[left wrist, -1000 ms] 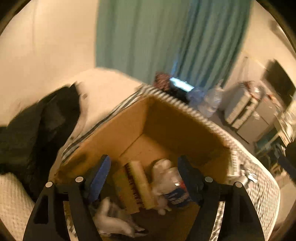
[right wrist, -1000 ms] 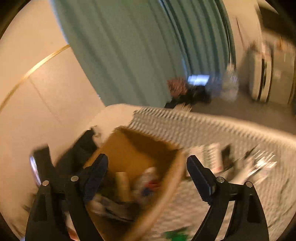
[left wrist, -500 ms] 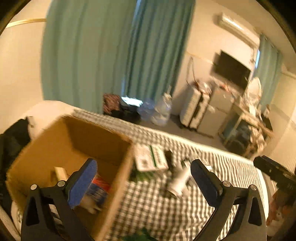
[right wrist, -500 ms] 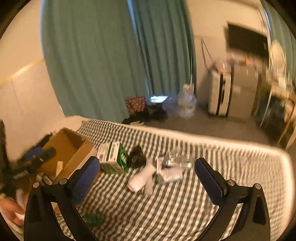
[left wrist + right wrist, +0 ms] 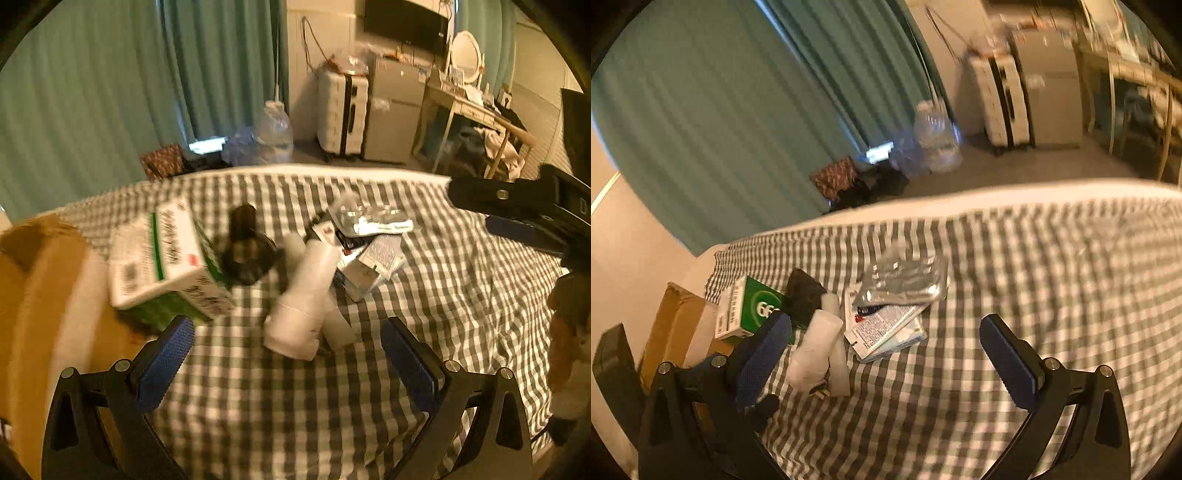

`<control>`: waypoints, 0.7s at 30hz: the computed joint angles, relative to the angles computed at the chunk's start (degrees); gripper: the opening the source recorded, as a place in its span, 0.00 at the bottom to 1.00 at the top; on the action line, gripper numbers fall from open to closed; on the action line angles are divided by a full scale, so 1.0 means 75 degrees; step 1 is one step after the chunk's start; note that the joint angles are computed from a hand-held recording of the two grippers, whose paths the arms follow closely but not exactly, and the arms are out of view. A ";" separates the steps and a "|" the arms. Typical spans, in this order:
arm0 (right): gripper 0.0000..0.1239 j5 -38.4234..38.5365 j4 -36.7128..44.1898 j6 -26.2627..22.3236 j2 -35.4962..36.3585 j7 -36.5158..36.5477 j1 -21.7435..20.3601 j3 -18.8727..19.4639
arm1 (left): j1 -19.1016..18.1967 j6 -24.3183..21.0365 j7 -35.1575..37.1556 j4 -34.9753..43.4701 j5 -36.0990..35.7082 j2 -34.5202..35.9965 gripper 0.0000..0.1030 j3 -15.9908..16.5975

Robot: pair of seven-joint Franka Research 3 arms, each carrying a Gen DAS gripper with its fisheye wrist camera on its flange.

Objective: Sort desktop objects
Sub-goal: 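Grasp the white plastic bottle with the left tool while the right tool grasps the white tube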

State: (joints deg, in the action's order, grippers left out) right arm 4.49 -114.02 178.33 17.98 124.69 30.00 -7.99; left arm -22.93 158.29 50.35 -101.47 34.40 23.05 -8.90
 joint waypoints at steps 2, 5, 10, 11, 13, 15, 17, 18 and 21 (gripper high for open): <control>0.83 0.0149 0.0355 -0.0295 0.0303 -0.0231 -0.0513 0.0534 | -0.0074 -0.0280 0.0092 0.0372 0.0029 0.0338 1.00 0.0033; 0.83 -0.0321 0.0720 -0.0548 0.0612 -0.0323 0.0054 -0.0109 | 0.0005 -0.0247 0.0314 0.0642 -0.0028 0.0693 1.00 0.0060; 0.83 -0.0053 0.1197 -0.0741 0.1210 -0.0534 -0.0458 0.0417 | 0.0242 -0.0199 0.0819 0.1264 -0.0794 0.1346 1.00 -0.0156; 0.83 0.0127 0.1235 -0.0663 0.1308 -0.0664 -0.0634 0.0612 | 0.0200 -0.0301 0.0884 0.1425 -0.0859 0.1471 1.00 -0.0126; 0.83 0.0285 0.1301 -0.0649 0.1475 -0.0705 -0.0622 0.0562 | -0.0072 -0.0639 0.0854 0.1725 -0.0685 0.1664 1.00 0.0133; 0.83 0.0429 0.1335 -0.0605 0.1569 -0.0646 -0.0590 0.0486 | -0.0118 -0.0647 0.0931 0.1787 -0.0608 0.1748 1.00 0.0187; 0.83 0.0739 0.1416 -0.0480 0.1671 -0.0779 -0.0846 0.0758 | 0.0009 -0.0298 0.0988 0.1660 -0.0711 0.1745 0.93 0.0110; 0.83 0.0857 0.1433 -0.0372 0.1694 -0.0872 -0.0934 0.0864 | 0.0128 -0.0292 0.1150 0.1715 -0.0894 0.1802 0.86 -0.0022; 0.83 0.0908 0.1691 -0.0323 0.1905 -0.0866 -0.0652 0.0530 | 0.0576 -0.0383 0.1804 0.1843 -0.1735 0.1993 0.66 -0.0543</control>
